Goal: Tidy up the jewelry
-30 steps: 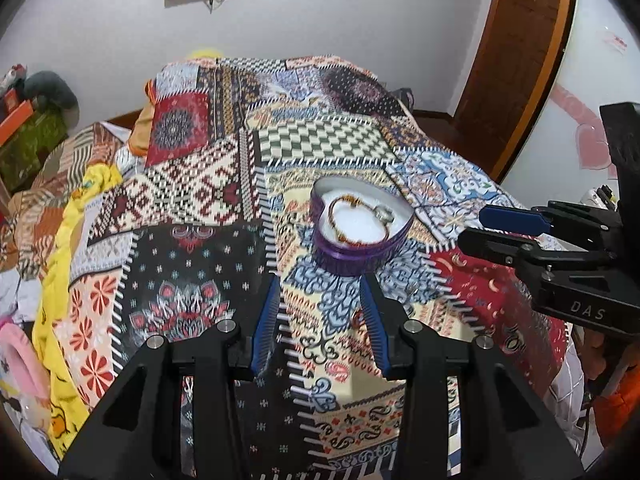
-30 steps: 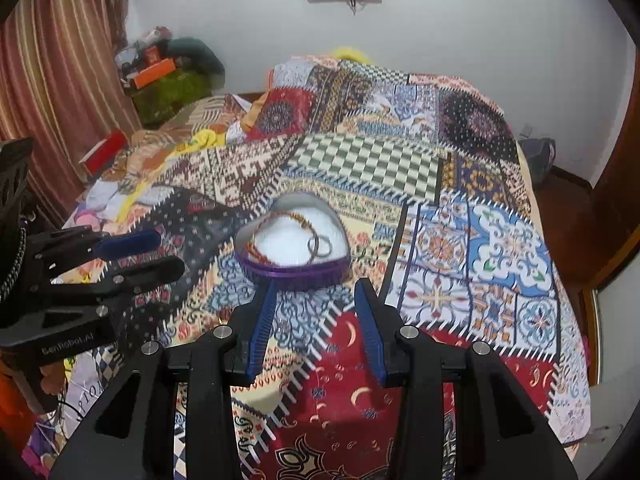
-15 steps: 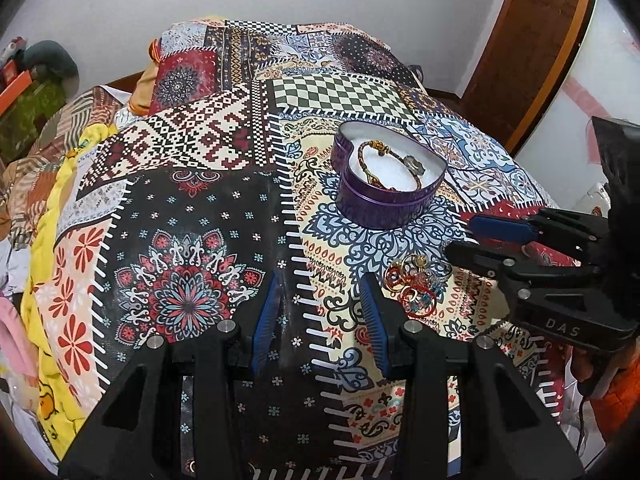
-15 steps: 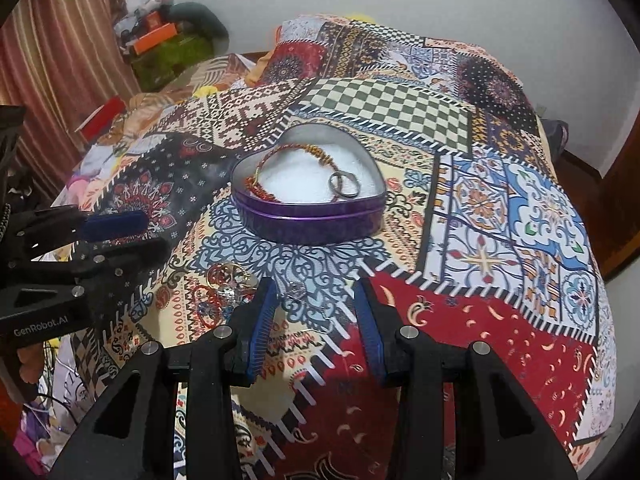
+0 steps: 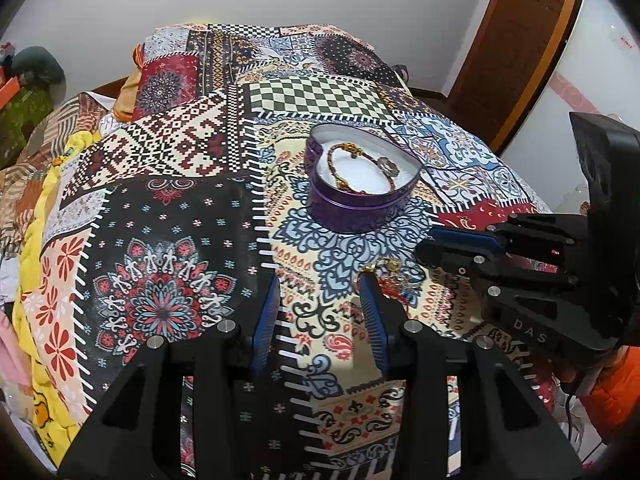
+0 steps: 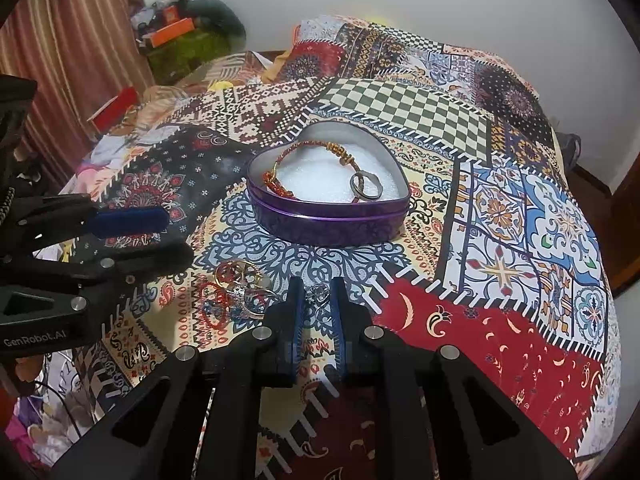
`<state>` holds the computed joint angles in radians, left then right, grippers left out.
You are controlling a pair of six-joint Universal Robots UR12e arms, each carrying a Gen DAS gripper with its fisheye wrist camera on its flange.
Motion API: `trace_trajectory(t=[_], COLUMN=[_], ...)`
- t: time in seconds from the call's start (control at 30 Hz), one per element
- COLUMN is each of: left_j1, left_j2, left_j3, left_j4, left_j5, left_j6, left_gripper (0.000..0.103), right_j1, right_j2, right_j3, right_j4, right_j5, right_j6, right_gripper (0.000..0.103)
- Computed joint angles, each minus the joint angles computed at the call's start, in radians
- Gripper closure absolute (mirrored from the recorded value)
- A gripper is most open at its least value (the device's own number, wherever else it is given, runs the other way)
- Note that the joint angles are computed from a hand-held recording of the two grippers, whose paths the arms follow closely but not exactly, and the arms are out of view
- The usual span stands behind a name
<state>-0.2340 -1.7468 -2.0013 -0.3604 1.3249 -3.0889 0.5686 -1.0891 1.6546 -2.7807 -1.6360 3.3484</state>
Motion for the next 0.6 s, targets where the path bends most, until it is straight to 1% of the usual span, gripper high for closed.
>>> trace_trajectory(t=[0.13, 0.37, 0.5, 0.57, 0.6], left_j1=[-0.01, -0.026, -0.033, -0.031, -0.028], left_j2=[0.003, 0.004, -0.002, -0.008, -0.01], left_j3=[0.0, -0.002, -0.002, 0.0, 0.0], left_j4=[-0.02, -0.044, -0.027, -0.012, -0.01], left_j5=[-0.005, -0.02, -0.007, -0.003, -0.009], left_j6=[0.015, 0.035, 0.03, 0.01, 0.0], left_gripper=[0.062, 0.062, 0.062, 0.063, 0.067], right_j1=[0.0, -0.005, -0.006, -0.006, -0.006], right_j2=[-0.013, -0.033, -0.042, -0.046, -0.047], right_j3=[0.017, 0.039, 0.053, 0.06, 0.061], right_j4=[-0.038, -0.062, -0.069, -0.072, -0.072], right_j5=[-0.012, -0.027, -0.037, -0.04, -0.041], right_j6=[0.013, 0.037, 0.047, 0.052, 0.053], right_gripper=[0.091, 0.091, 0.091, 0.091, 0.091])
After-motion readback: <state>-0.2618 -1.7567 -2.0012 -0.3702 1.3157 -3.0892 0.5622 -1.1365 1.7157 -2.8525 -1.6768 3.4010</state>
